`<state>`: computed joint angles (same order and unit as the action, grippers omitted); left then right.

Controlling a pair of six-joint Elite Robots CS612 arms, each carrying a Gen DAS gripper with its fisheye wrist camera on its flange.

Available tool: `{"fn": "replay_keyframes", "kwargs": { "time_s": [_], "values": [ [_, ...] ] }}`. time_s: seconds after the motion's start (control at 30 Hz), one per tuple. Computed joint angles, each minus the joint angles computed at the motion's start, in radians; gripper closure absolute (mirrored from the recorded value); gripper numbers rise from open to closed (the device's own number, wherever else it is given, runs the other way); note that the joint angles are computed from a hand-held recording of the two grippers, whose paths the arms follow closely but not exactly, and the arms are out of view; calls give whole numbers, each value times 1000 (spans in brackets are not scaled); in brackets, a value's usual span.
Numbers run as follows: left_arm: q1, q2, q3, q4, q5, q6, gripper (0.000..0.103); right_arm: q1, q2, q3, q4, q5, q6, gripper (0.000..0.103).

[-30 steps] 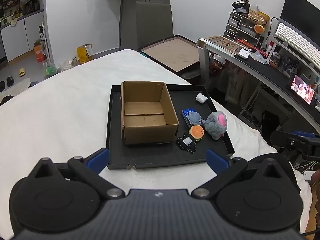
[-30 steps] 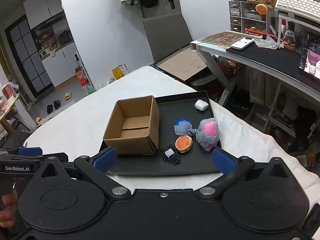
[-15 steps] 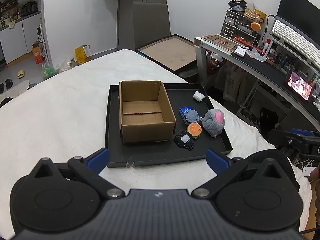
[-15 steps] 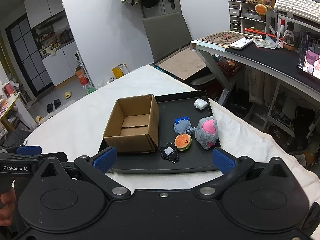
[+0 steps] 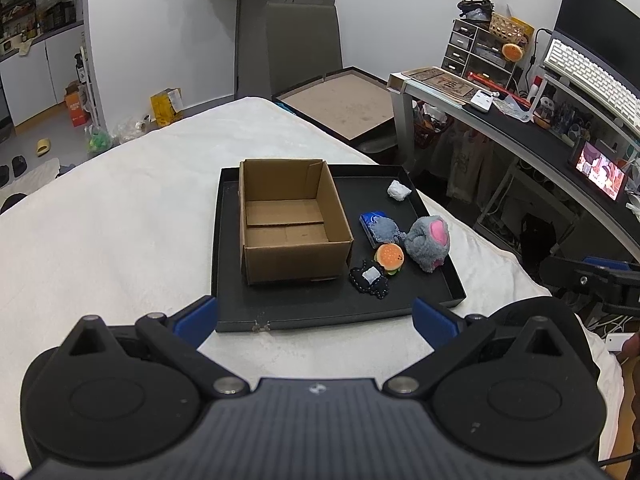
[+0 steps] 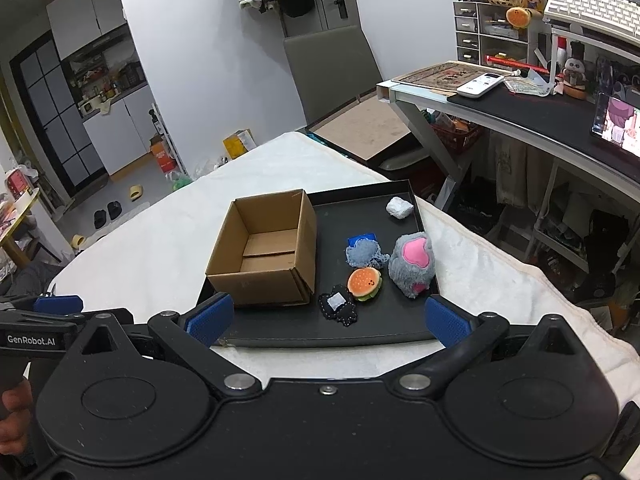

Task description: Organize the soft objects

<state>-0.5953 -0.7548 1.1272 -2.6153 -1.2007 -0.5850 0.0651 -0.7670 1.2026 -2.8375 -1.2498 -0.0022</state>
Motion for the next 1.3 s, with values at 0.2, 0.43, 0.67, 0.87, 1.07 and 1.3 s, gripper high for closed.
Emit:
{"fn": "replay_keyframes", "kwargs": {
  "time_s": [0.2, 0.43, 0.67, 0.87, 1.07, 1.3],
  "values": [
    [0, 0, 2, -1, 0, 0, 1, 1, 2, -3, 3, -2, -2, 0],
    [1, -2, 7, -4, -3, 0, 1, 1, 3, -1, 3, -7, -1, 0],
    [2, -3, 9, -3, -2, -1, 1, 1, 3, -1, 1, -8, -4, 0],
    [2, -3, 9, -2, -2, -2, 0, 1, 2, 1, 0, -9, -5, 0],
    [2, -3, 8, 0, -3, -2, 1, 2, 3, 0, 0, -10, -5, 0],
    [3, 0, -1, 11, -4, -1, 1, 1, 3, 0, 7, -14, -4, 0]
  ]
}}
